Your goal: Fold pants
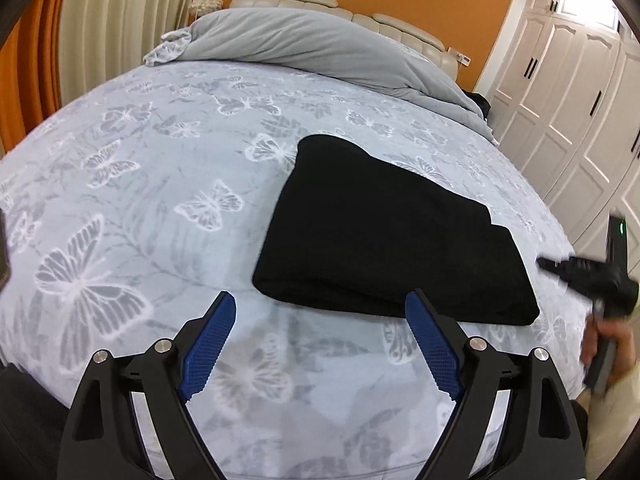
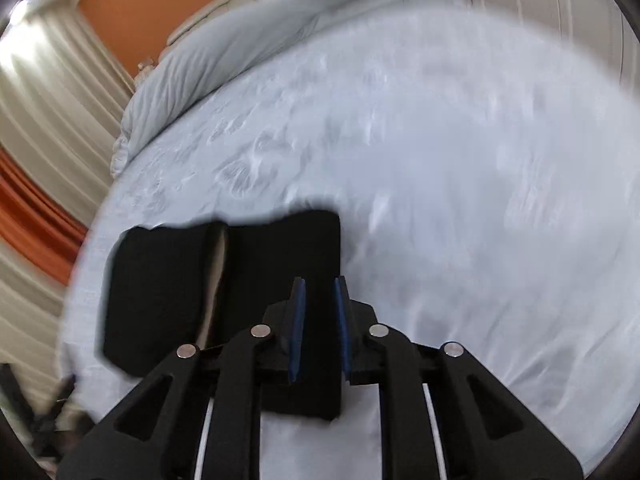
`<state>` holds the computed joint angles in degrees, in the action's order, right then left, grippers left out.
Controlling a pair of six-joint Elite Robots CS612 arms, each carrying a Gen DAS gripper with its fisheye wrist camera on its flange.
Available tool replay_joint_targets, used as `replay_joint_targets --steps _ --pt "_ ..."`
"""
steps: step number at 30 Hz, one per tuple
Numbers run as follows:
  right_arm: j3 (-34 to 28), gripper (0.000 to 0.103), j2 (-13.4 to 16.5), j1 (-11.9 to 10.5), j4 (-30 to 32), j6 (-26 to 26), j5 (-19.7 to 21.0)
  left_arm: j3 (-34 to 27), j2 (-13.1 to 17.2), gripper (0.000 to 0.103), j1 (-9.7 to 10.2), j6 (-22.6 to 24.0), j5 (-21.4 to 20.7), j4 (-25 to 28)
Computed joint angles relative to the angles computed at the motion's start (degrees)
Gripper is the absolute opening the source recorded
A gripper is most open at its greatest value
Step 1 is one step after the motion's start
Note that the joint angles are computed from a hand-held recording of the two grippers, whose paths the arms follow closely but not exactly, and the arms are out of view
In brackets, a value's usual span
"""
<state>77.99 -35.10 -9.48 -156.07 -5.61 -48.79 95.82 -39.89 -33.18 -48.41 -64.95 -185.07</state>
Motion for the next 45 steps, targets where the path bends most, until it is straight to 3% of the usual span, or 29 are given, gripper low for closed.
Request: replay_joint_targets --steps 1,3,4,8,10,11,12,14,17,18,20,21,22,23,26,28,30,32,36,38,40,41,43,44,45 --pt "0.38 0.027 0.08 -0.19 0.19 -0.53 3.6 -0.32 0.27 0.084 0.13 -0.21 -0.43 0.16" --pt "1.16 0.091 -0.2 1.1 -1.74 -2.44 4.23 -1.0 0.68 0.084 0.31 -0.49 -1.21 1.26" --pt "0.93 0.093 0.06 1.7 -1.96 -4.31 5.07 -1.25 0.78 0.084 0.34 -0.57 -1.45 1.87" --pt "-3.3 0.092 2.26 4.48 5.95 -7.78 3.82 -0.88 0.36 0.084 0.12 -0.07 -0.93 2.2" --pt "-3.9 0.072 3.07 5.56 5.87 -8.51 2.6 -0.37 0.08 0.085 -0.01 0.19 0.18 1.84" --pt "-3.92 0.039 3.18 5.96 5.5 -8.8 1.97 -0.17 -0.01 0.085 0.01 0.04 0.58 2.12" --pt "-4.31 0.017 3.21 5.98 6.47 -8.96 3.74 -0.08 -0.06 0.085 0.13 -0.47 0.63 2.71" --pt "-2.76 0.016 1.88 5.47 2.3 -8.13 7.09 0.13 -0.22 0.085 0.45 -1.66 0.14 3.25" --pt "-0.43 0.016 -0.88 3.82 -4.7 -7.6 8.23 0.9 -0.59 0.085 0.81 -1.82 -0.31 1.44" --pt "-0.03 0.016 -1.33 3.47 -6.07 -7.67 6.17 1.1 -0.66 0.085 0.84 -1.14 -0.05 0.64" --pt "-0.55 0.024 -1.37 3.52 -4.81 -11.5 -1.87 1.13 -0.57 0.085 0.98 -0.39 -0.11 -0.37" --pt "-1.99 0.041 -0.39 3.79 -0.65 -14.02 -7.87 0.95 -0.34 0.085 1.19 -0.39 -1.02 -0.91" --pt "-3.01 0.05 0.63 3.94 2.06 -14.29 -13.07 0.73 -0.1 0.085 1.34 -0.64 -1.85 -1.15" --pt "-3.15 0.052 1.15 4.0 2.37 -12.95 -15.86 0.23 0.33 0.085 1.62 -1.03 -3.21 -1.4" --pt "-0.1 0.052 -0.55 3.29 -8.92 -7.27 -13.45 -1.17 1.26 0.085 1.97 -1.38 -5.27 -1.4" --pt "-0.37 0.052 -1.34 3.42 -11.16 -7.01 -7.09 -1.98 1.71 0.085 2.16 -0.63 -6.24 -1.59" --pt "-3.46 0.052 -1.07 5.03 -3.8 -10.93 -2.19 -3.43 2.43 0.085 2.44 0.22 -7.26 -1.22" --pt "-7.54 0.052 0.19 7.58 4.13 -17.5 -1.7 -5.16 3.4 0.085 2.83 0.14 -8.56 -0.61" --pt "-18.94 0.053 5.37 12.24 14.41 -25.08 -4.5 -7.35 4.75 0.085 3.5 0.38 -11.38 -0.27" --pt "-23.52 0.071 7.79 13.98 17.74 -27.68 -7.4 -7.7 5.09 0.085 3.6 1.15 -11.87 -0.14" --pt "-25.87 0.072 9.13 15.78 21.42 -32.55 -12.7 -7.83 5.4 0.085 3.82 1.75 -13.05 0.02" --pt "-26.51 0.056 9.93 16.94 21.67 -35.5 -15.94 -7.94 5.63 0.085 4.03 1.99 -13.94 0.37" --pt "-26.48 0.052 11.42 17.64 14.97 -36.92 -19.36 -8.15 6.03 0.085 4.33 2.16 -14.89 0.76" --pt "-28.92 0.057 13.66 18.02 12.64 -35.05 -22.18 -8.35 6.35 0.085 4.46 2.11 -15.15 0.97" --pt "-30.99 0.072 14.96 17.95 12.72 -32.07 -22.61 -8.58 6.6 0.085 4.55 2.01 -15.32 1.41"
